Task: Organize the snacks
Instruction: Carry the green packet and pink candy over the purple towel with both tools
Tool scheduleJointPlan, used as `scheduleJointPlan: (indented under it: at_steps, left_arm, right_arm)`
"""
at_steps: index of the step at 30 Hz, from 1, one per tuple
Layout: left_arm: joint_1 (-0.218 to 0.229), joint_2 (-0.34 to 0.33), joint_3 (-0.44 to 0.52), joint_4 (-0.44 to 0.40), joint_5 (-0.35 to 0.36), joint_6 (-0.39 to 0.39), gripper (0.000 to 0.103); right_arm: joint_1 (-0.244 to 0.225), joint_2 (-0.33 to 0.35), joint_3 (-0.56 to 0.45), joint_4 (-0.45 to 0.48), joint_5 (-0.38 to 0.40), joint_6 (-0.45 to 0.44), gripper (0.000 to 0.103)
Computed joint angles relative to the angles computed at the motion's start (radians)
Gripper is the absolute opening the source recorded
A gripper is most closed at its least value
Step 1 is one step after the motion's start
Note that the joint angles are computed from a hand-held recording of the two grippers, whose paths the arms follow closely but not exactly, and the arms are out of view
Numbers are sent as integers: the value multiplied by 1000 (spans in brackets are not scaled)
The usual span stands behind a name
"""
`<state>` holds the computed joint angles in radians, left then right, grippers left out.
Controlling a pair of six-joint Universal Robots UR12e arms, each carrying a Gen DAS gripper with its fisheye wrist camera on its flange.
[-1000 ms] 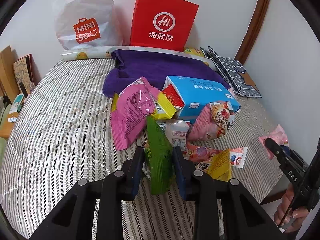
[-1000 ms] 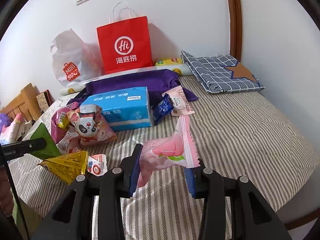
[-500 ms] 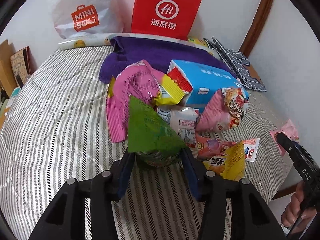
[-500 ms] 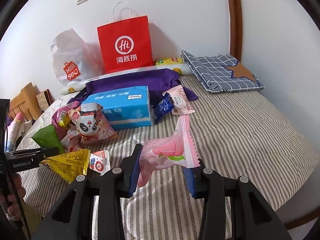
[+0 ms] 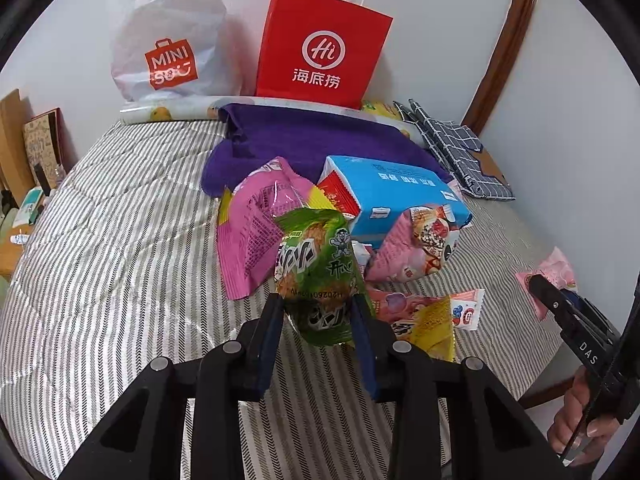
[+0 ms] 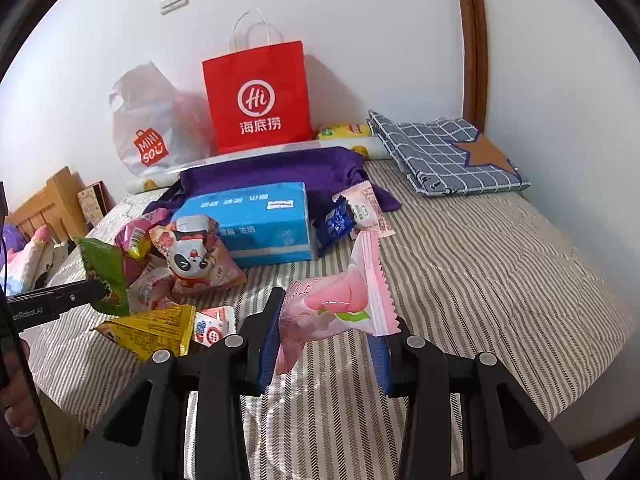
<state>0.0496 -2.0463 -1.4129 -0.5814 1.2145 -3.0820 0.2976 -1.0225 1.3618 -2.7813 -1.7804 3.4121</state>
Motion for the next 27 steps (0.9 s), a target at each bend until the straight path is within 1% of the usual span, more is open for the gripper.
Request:
scheduleJointPlan:
  at_steps: [2,5,8,9,10,11,13,15,16,19,22,27]
  left_arm:
    - [-3,-10,18,-45,0,5,33]
    - [-5,-24,35,-75,1,1,33]
    - [-11,-33,42,-60,23,-6,46]
    - [-15,-37,47,-56,37,-4,53]
    - [-17,-41,50,-53,43,-1,55]
    - [-20,-44,54,-50,51,2,55]
    - [-26,-48,55,-34,74,-1,53]
    - [-28,-48,53,-30,75,12,47]
    - [-27,-45,45,-17,72,19,42]
    - [-21,-32,29,-1,57,23,37]
    - [-14,-19,15,13,38,18,33]
    - [-7,-3,2,39,25,12,32]
  right_arm:
    - [2,-2,2,-4,0,-2,39]
    - [4,-5,4,-6,-1,-7,39]
    - [6,-6,6,-9,-5,-12,39]
    - [6,-6,6,-8,-5,-10,39]
    - [5,-6,6,-5,-3,-8,39]
    - [4,-6,5,-1,-1,-7,39]
    - [4,-4,4,4,-3,-6,39]
    - [2,-3,3,6,1,-6,39]
    - [2,-3,4,7,0,-6,39]
    - [1,-2,4,8,0,-2,39]
    - [1,-2,3,6,2,1,39]
    - [5,-5,4,-4,1,-5,39]
